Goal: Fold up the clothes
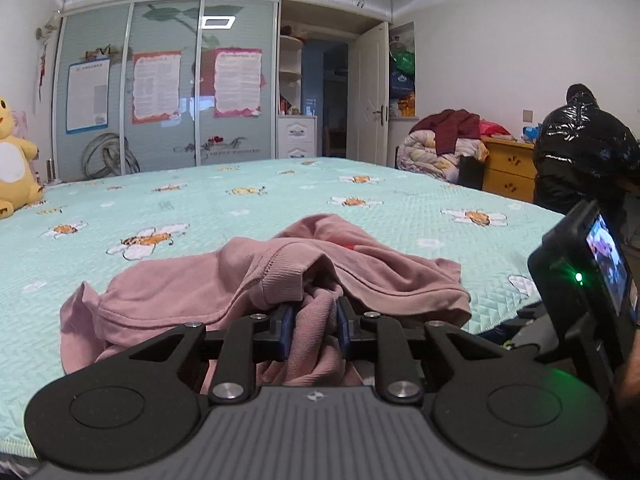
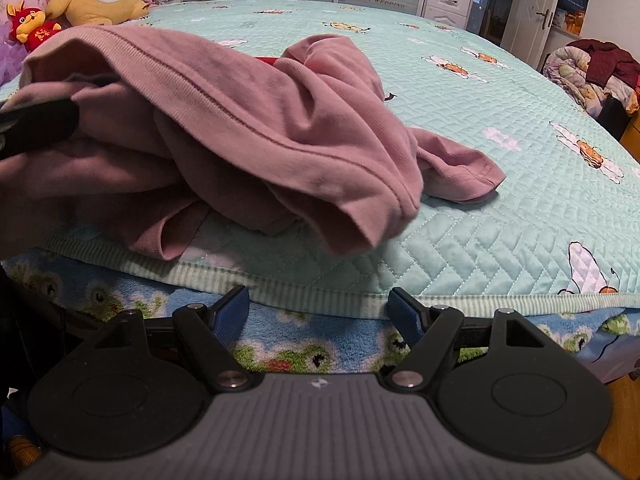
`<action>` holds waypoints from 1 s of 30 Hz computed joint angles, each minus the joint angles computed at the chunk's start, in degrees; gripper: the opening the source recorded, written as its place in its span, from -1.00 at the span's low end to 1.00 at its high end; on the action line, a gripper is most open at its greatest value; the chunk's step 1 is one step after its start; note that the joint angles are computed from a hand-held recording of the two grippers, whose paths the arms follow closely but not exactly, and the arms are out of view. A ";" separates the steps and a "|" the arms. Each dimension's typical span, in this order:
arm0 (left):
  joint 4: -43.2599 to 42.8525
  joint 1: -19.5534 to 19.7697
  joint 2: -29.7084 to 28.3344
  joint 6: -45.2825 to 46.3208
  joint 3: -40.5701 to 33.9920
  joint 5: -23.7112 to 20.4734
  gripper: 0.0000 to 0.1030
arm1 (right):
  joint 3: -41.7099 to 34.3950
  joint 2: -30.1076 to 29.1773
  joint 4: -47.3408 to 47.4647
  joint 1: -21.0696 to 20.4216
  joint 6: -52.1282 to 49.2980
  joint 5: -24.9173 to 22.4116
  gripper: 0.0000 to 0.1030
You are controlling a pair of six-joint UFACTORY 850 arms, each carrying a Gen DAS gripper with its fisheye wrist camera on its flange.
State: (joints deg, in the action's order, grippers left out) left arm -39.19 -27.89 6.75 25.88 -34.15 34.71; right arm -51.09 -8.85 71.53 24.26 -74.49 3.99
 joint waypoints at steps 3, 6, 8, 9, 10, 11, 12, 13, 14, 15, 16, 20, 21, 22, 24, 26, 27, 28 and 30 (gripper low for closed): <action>-5.38 -0.14 -1.18 4.00 -1.24 -0.22 -0.38 | 0.01 -0.03 -0.37 0.07 0.41 0.09 0.48; -11.57 -0.68 -2.13 8.24 -2.00 1.46 0.35 | 0.07 -0.04 -1.14 0.16 1.22 0.17 0.48; -12.85 -0.66 -2.25 8.94 -2.05 2.06 0.46 | 0.01 -0.08 -1.52 0.14 1.62 0.13 0.48; -13.11 -0.64 -2.35 9.46 -2.11 1.96 0.46 | -0.01 -0.10 -1.76 0.14 1.87 0.11 0.48; -13.38 -0.62 -2.45 9.98 -2.16 1.87 0.47 | -0.02 -0.11 -1.98 0.13 2.09 0.11 0.48; -13.64 -0.60 -2.55 10.51 -2.22 1.78 0.52 | -0.01 -0.10 -2.10 0.14 2.21 0.12 0.48; -13.91 -0.58 -2.66 11.03 -2.28 1.70 0.56 | -0.01 -0.11 -2.26 0.13 2.37 0.12 0.48; -14.49 -0.59 -2.88 12.00 -2.45 1.52 0.61 | -0.02 -0.12 -2.33 0.14 2.44 0.13 0.48; -15.23 -0.64 -3.18 13.05 -2.66 1.40 0.62 | -0.01 -0.12 -2.35 0.15 2.48 0.14 0.48; -15.58 -0.66 -3.33 13.46 -2.79 1.40 0.62 | -0.01 -0.13 -2.38 0.17 2.52 0.16 0.48; -15.67 -0.65 -3.39 13.54 -2.89 1.43 0.62 | 0.00 -0.13 -2.40 0.19 2.56 0.17 0.48; -13.94 -1.28 -2.09 11.74 -1.22 4.01 0.62 | 0.04 -0.11 -2.55 0.24 2.76 0.22 0.49; -13.36 -1.56 -1.90 11.33 -0.89 5.09 0.62 | 0.08 -0.07 -2.72 0.23 2.92 0.22 0.49; -12.99 -1.74 -1.81 11.05 -0.69 6.00 0.62 | 0.10 -0.05 -2.76 0.21 2.95 0.20 0.48; -12.73 -1.98 -1.77 10.74 -0.49 7.45 0.66 | 0.06 -0.09 -3.05 0.14 3.18 0.15 0.49; -13.66 -1.92 -1.86 10.75 -0.54 8.34 0.67 | 0.00 -0.16 -3.43 0.07 3.50 0.11 0.49; -14.61 -1.89 -1.90 10.93 -0.64 8.87 0.67 | 0.00 -0.16 -3.47 0.06 3.53 0.11 0.49; -15.38 -1.88 -1.85 10.84 -0.62 9.64 0.67 | 0.04 -0.13 -3.63 0.06 3.69 0.12 0.49; -16.73 -1.92 -1.65 10.16 -0.40 11.81 0.67 | 0.05 -0.13 -3.69 0.07 3.75 0.13 0.49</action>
State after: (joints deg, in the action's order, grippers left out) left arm -55.92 -29.81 5.11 36.04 -34.55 46.52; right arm -51.03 -8.98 67.84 24.33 -70.74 4.13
